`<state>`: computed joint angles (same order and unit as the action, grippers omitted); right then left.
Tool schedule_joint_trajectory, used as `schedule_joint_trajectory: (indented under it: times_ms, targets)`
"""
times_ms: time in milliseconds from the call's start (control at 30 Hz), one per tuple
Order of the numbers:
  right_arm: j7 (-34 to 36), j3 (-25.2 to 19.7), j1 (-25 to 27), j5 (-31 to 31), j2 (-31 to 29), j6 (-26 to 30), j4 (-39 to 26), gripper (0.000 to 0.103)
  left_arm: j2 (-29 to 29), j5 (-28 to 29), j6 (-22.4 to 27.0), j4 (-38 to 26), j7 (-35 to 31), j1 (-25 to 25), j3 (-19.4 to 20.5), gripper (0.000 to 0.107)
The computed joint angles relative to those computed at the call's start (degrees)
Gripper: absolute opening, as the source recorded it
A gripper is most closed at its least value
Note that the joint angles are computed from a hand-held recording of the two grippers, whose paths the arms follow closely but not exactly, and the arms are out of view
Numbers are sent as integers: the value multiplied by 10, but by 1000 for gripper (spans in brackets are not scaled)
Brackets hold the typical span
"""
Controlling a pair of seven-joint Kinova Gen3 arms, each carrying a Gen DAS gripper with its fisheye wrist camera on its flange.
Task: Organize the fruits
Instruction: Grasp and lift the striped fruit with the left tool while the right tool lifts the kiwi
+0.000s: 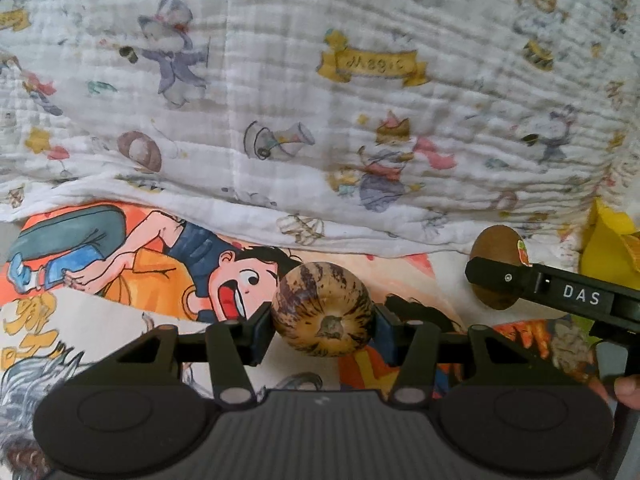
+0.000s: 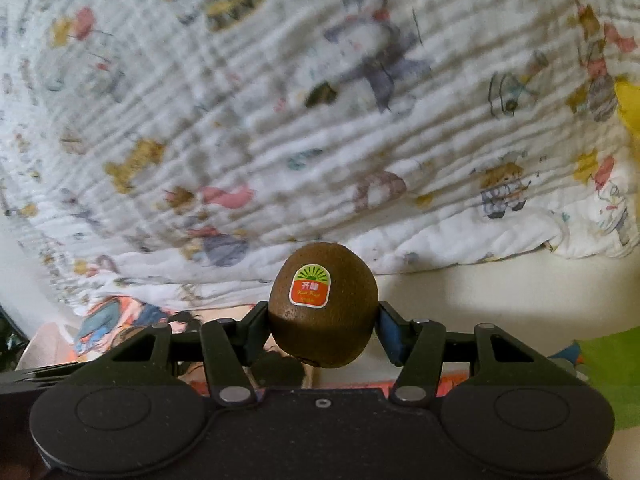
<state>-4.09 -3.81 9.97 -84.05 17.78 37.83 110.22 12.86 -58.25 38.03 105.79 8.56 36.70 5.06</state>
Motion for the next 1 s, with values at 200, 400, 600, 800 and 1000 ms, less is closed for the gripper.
schedule_joint_trajectory:
  times_ms: [200, 400, 600, 800, 1000]
  targets:
    - [-11, 22, 34, 47, -43, 80, 11, 58, -29, 0, 49, 3, 7, 22, 25, 56]
    - [14, 59, 73, 86, -85, 182, 30, 58, -62, -12, 100, 14, 34, 42, 70, 56]
    - [82, 106, 113, 107, -123, 291, 61, 58, -94, -24, 156, 29, 81, 67, 122, 56]
    - [145, 150, 148, 136, -151, 377, 95, 58, -105, -34, 223, 38, 152, 103, 170, 56]
    - [214, 192, 186, 173, -176, 447, 132, 58, -98, -44, 307, 41, 230, 164, 209, 56]
